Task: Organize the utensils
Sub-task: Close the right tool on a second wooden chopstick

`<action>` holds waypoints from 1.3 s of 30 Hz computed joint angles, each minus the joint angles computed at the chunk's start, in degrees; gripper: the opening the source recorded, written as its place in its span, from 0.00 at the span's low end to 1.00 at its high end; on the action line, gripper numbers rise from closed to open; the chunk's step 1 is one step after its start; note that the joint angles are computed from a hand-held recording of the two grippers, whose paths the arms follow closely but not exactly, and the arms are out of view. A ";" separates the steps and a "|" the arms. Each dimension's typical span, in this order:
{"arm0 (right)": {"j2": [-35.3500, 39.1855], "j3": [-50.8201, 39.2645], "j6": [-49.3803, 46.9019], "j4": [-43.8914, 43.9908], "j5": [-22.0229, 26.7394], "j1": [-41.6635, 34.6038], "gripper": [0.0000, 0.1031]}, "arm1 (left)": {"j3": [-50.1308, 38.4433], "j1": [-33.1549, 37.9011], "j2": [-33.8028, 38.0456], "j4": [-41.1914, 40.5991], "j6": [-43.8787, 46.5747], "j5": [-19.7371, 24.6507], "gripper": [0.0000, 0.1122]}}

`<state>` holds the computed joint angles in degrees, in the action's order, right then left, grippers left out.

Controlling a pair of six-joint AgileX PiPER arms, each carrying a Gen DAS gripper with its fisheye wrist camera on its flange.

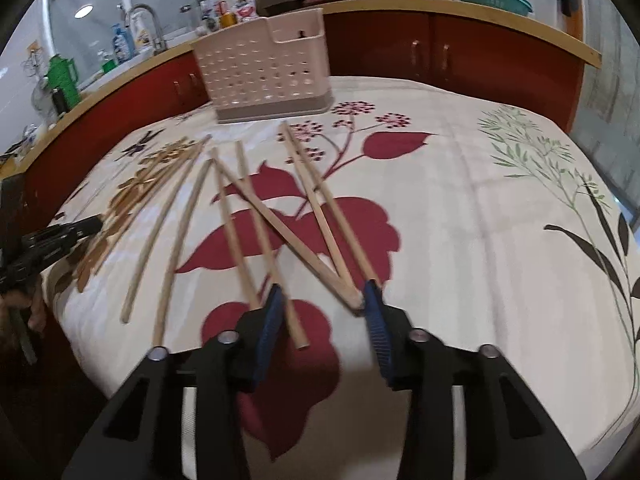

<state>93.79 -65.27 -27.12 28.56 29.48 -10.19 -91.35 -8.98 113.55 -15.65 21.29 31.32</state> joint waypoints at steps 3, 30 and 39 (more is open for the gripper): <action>0.03 0.09 -1.36 1.41 0.33 0.08 0.28 | 0.03 0.01 -0.01 -0.04 0.03 -0.03 0.06; -0.34 2.61 -7.50 5.65 -3.27 1.86 0.17 | 0.11 0.15 -0.06 -0.06 0.07 -0.18 0.06; 0.14 2.47 -8.50 6.91 -4.73 1.93 0.17 | 0.19 0.19 -0.10 -0.19 0.05 -0.23 0.06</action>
<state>93.93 -62.80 -35.62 35.47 24.75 -8.26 -91.16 -8.79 113.46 -15.85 21.34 31.08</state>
